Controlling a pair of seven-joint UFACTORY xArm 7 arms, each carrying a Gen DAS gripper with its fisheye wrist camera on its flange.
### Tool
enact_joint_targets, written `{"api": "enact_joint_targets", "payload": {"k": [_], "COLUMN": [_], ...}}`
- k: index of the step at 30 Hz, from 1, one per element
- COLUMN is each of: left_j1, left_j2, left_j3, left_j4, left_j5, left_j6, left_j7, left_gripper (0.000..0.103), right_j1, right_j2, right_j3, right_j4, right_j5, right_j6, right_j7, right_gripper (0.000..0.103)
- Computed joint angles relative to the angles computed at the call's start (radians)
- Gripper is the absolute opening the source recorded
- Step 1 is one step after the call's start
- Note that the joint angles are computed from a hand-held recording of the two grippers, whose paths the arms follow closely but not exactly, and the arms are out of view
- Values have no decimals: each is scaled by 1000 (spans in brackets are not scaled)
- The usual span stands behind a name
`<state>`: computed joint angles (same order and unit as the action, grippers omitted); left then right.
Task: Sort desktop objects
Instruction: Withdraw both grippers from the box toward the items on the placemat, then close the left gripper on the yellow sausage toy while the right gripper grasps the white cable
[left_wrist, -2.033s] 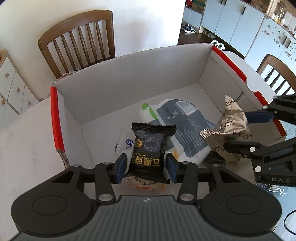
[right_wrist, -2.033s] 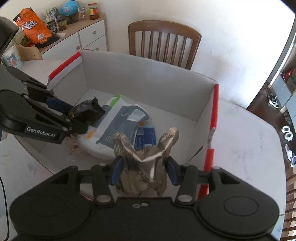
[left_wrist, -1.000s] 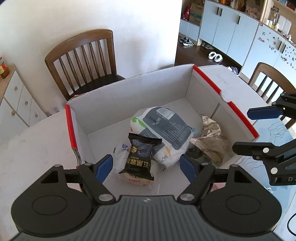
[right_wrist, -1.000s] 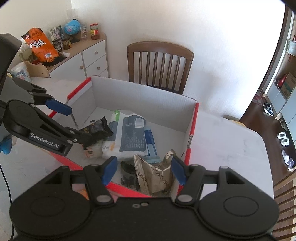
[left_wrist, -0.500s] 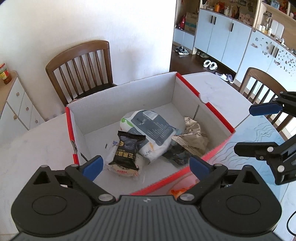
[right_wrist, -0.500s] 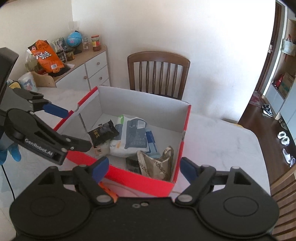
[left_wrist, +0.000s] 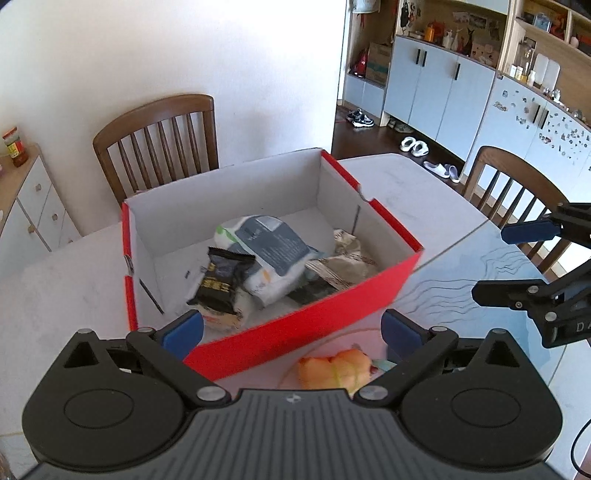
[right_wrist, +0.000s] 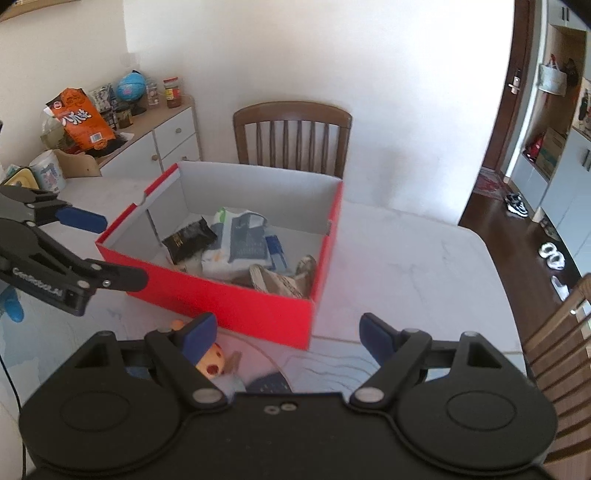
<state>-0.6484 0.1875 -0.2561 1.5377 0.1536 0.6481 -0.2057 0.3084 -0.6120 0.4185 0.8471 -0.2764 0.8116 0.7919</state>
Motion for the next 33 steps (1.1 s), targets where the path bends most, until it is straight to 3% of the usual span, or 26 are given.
{"api": "enact_joint_targets", "payload": {"k": [17,33], "left_j1": [-24,-54], "left_j2": [-74,-28], "left_j3": [-27,-9], "left_j4": [-196,-268], "left_j5": [59,177], "left_j6": [-157,-267], "left_j7": [-108,-223], "left_gripper": [103,103], "right_j1": [49,85], "right_j2": [-149,-160], "right_j3": [17,32], "right_j4": [-172,-267], "right_j5": [62,80], "right_j6": [22,7], "right_j7": [72,142], "right_gripper": [83,81]}}
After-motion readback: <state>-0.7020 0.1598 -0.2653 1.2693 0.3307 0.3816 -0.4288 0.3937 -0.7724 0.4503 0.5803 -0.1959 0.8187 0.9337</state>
